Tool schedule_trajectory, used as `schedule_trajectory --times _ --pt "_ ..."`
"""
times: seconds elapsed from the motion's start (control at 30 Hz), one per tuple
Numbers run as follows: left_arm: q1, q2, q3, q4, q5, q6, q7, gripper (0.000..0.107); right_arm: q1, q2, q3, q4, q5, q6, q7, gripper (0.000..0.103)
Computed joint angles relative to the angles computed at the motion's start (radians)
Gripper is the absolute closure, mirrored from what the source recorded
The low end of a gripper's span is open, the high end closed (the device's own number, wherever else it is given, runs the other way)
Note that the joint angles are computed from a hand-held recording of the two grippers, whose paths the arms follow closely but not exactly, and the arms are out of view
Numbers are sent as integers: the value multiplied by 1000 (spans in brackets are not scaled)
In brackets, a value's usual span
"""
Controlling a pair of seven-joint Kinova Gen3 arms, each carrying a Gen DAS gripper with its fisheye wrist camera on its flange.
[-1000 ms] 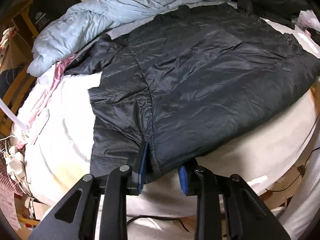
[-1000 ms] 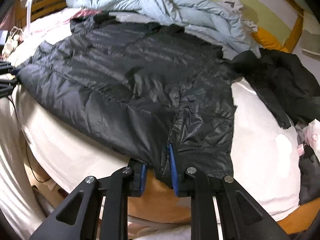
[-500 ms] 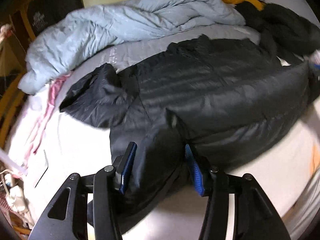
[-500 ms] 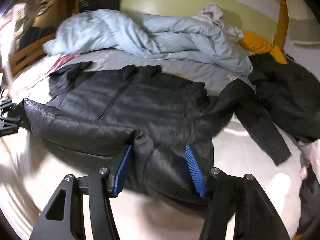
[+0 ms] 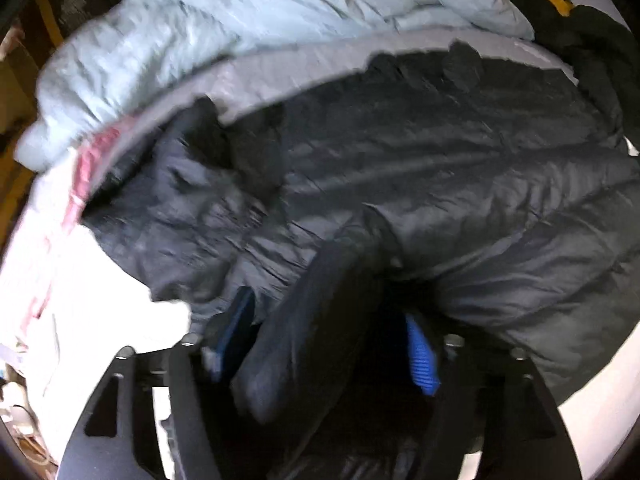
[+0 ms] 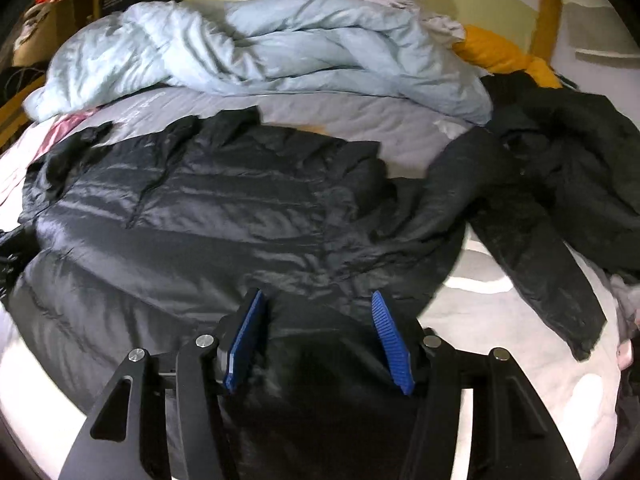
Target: Fold large clothes
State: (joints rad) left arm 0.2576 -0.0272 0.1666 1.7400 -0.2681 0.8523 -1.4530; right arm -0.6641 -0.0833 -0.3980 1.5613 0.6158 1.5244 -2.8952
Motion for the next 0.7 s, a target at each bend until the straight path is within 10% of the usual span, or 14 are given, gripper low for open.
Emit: schedule_trajectory --times 0.23,0.33,0.5,0.7 --pt "23 -231 -92 157 116 -265 -66 24 98 -118 -179 43 72 16 -199 43" --pt "74 -294 -161 165 238 -263 -134 17 39 -193 -96 54 1 -93 -154 16" --pt "-41 -254 -33 142 294 -151 -179 9 -73 -161 79 65 -170 -206 -67 8" --pt "-99 -98 80 131 117 -141 17 4 98 -96 -9 80 -196 -221 6 8"
